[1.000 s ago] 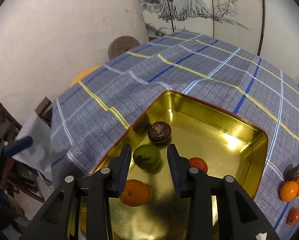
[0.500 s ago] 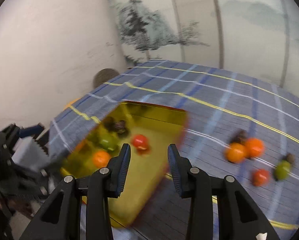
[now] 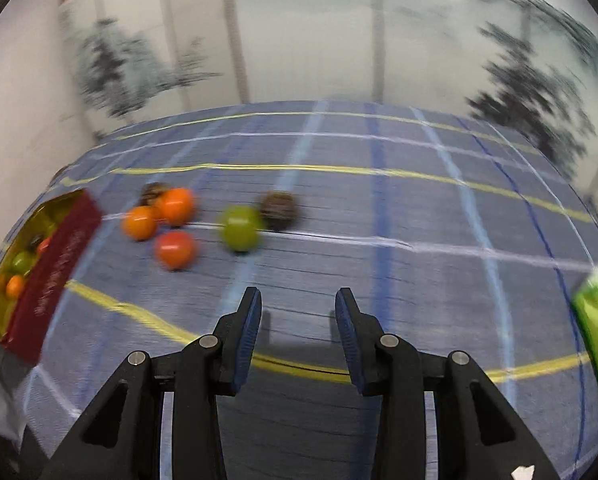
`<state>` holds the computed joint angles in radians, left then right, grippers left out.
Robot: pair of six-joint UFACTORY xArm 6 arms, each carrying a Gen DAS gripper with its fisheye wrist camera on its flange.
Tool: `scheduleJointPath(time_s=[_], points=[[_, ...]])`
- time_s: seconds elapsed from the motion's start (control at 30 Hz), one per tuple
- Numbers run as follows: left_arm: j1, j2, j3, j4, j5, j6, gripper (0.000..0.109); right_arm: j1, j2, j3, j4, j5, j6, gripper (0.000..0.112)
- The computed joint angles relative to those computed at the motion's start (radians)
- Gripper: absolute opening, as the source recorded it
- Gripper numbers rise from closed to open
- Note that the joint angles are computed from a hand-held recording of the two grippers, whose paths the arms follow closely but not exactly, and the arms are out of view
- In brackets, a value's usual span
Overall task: Organize fruits
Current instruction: 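Grasp a second orange tangerine with the left gripper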
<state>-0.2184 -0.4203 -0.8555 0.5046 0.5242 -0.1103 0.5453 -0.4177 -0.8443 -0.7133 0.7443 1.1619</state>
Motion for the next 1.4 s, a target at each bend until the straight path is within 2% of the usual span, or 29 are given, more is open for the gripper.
scheduleJointPath(time_s=[0.13, 0.2, 0.33, 0.53, 0.6, 0.63, 0.73, 0.8, 0.9, 1.1, 1.3, 1.33, 1.37, 1.4], points=[[-0.049, 0.038, -0.034, 0.008, 0.016, -0.006, 0.099, -0.066, -0.084, 0.072, 0.031, 0.032, 0.002, 0.036], [-0.077, 0.071, -0.068, -0.038, 0.040, 0.028, 0.099, -0.085, -0.092, 0.082, 0.032, 0.044, -0.001, 0.036], [-0.114, 0.165, -0.179, -0.227, 0.118, 0.153, 0.098, -0.124, -0.123, 0.130, 0.068, 0.011, -0.001, 0.036], [-0.118, 0.374, -0.422, -0.503, 0.230, 0.263, 0.098, -0.116, -0.123, 0.132, 0.055, -0.020, -0.005, 0.041], [-0.119, 0.434, -0.489, -0.527, 0.260, 0.255, 0.097, -0.123, -0.129, 0.140, 0.062, -0.038, -0.008, 0.043], [-0.121, 0.475, -0.534, -0.539, 0.279, 0.244, 0.095, -0.126, -0.132, 0.144, 0.065, -0.045, -0.008, 0.043], [-0.123, 0.550, -0.613, -0.592, 0.306, 0.256, 0.079, -0.138, -0.140, 0.156, 0.082, -0.071, -0.018, 0.044], [-0.130, 0.602, -0.668, -0.580, 0.335, 0.229, 0.077, -0.140, -0.141, 0.159, 0.090, -0.081, -0.023, 0.045], [-0.141, 0.654, -0.711, -0.545, 0.334, 0.192, 0.076, -0.148, -0.143, 0.165, 0.106, -0.101, -0.038, 0.045], [-0.147, 0.731, -0.784, -0.526, 0.350, 0.160, 0.068, -0.159, -0.153, 0.179, 0.126, -0.131, -0.050, 0.046], [-0.155, 0.782, -0.834, -0.572, 0.356, 0.204, 0.063, -0.163, -0.151, 0.181, 0.137, -0.140, -0.061, 0.047], [-0.155, 0.789, -0.841, -0.593, 0.364, 0.221, 0.056, -0.163, -0.151, 0.180, 0.138, -0.141, -0.062, 0.047], [-0.154, 0.793, -0.842, -0.637, 0.372, 0.256, 0.044, -0.163, -0.151, 0.180, 0.138, -0.141, -0.062, 0.048], [-0.154, 0.794, -0.841, -0.670, 0.382, 0.285, 0.038, -0.164, -0.151, 0.181, 0.141, -0.140, -0.065, 0.048]])
